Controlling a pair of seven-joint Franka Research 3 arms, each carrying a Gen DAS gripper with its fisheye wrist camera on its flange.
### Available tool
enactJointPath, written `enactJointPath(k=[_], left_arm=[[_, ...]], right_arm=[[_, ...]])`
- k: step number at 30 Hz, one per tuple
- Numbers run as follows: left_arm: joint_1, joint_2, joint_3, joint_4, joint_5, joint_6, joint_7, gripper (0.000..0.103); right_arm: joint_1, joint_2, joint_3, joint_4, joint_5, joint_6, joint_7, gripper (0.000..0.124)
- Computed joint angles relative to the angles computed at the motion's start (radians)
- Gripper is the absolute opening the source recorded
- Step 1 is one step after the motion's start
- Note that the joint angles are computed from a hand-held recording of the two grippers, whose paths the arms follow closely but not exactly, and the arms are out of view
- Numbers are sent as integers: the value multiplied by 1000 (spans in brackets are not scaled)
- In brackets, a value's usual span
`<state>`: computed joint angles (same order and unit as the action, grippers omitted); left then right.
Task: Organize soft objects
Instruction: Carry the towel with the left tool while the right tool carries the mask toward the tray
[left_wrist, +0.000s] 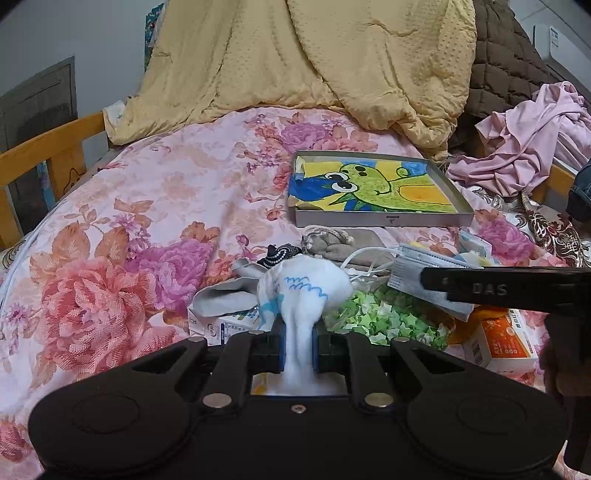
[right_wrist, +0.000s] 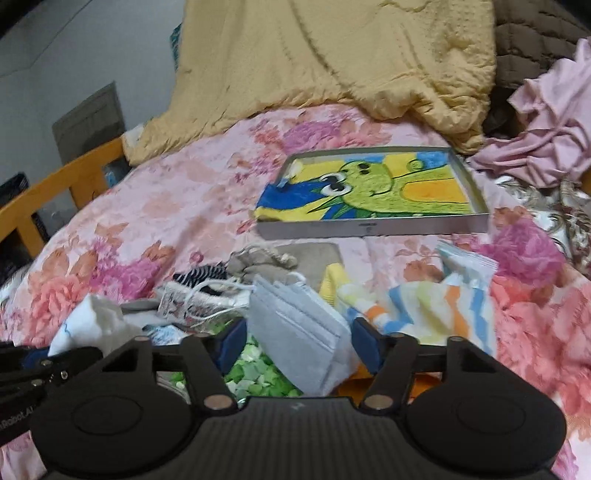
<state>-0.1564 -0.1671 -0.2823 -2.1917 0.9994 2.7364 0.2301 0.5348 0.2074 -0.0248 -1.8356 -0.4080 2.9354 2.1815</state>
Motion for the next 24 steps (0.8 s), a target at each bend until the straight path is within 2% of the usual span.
enactJointPath(k=[1,2,3,5,6,11,24], left_arm=[[-1,1,-1,2,0,-3,1,14],[-2,2,0,3,-3,-4,5,14],[-3,4,0,4,-7,-6,7,14],[-4,6,3,6,-15,-7,14,14],[-4,6,3,6,-16,-9,15,14],[-6,2,2,3,-22,-16,10,14],[-18,-20,-14,-2,-20,-14,19,14]], right_arm=[[-5,8,11,13,16,-23,-25,28],[-5,12,17,21,26,-41,-36,21],[0,13,13,19,21,-43,-27,21],[7,7,7,8,5,-33,-15,9],[12,-1,4,-3,-6,-26,-6,7],[18,-90,3,-97,-98,12,99,6],[-112,-252,164,-243,-201,34,255,6]])
